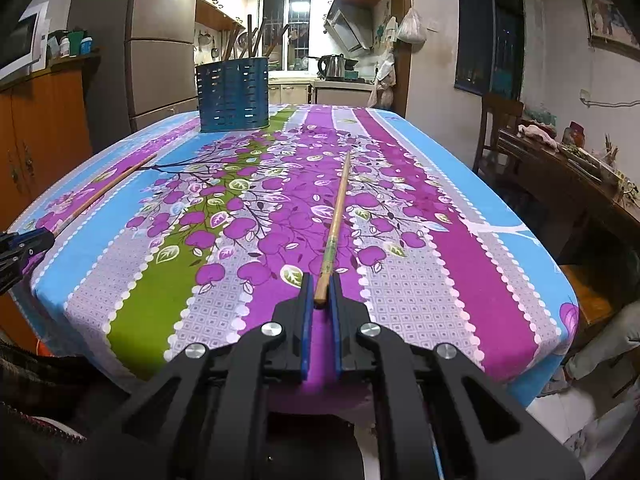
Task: Organize utensils
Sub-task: 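Close the right tool on a chopstick while the left tool closes on another, then lift both held chopsticks and carry them over the blue holder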
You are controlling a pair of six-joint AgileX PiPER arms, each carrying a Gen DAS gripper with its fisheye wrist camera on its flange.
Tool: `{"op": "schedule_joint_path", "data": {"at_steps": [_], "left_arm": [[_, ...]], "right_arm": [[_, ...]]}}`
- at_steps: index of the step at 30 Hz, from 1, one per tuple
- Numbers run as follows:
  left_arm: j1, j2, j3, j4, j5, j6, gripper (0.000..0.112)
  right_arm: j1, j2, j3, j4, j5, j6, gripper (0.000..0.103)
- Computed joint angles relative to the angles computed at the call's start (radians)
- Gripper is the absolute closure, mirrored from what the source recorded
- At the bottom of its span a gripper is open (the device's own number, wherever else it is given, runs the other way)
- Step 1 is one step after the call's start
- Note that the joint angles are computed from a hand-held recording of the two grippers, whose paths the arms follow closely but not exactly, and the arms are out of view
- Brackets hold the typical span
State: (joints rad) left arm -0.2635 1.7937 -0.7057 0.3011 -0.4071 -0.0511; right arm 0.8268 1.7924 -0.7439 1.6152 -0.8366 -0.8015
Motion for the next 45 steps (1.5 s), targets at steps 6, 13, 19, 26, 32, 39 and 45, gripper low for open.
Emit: {"op": "schedule_joint_path", "data": {"at_steps": [6,13,19,26,32,39,45], "left_arm": [[0.017,0.007,0.013,0.066,-0.044,-0.051,0.103],[0.044,-0.024,-0.003,0.235,-0.007,-0.214,0.105],[0.015,-0.050,0.002,0.134,0.011,-0.107,0.105],[0.066,-0.115,-0.014,0.368,0.022,-0.375,0.105],[0.132,-0.200,-0.053,0.663,-0.004,-0.715,0.105],[0.172,-0.262,-0.154,0.898,-0.035,-1.007,0.105],[0.180,-0.235,-0.327,1.180,-0.035,-1.364,0.105]], "right_arm": [[0.007,0.002,0.001,0.002,-0.013,0.009,0.097],[0.025,-0.012,0.019,0.004,-0.032,0.027,0.098],[0.065,-0.028,0.012,0.038,-0.096,-0.016,0.098],[0.111,-0.098,-0.006,0.046,-0.224,-0.155,0.098],[0.110,-0.146,-0.036,-0.010,-0.283,-0.251,0.098],[0.037,-0.236,-0.073,-0.102,-0.231,-0.336,0.098],[-0.081,-0.273,-0.157,-0.132,-0.080,-0.470,0.098]]}}
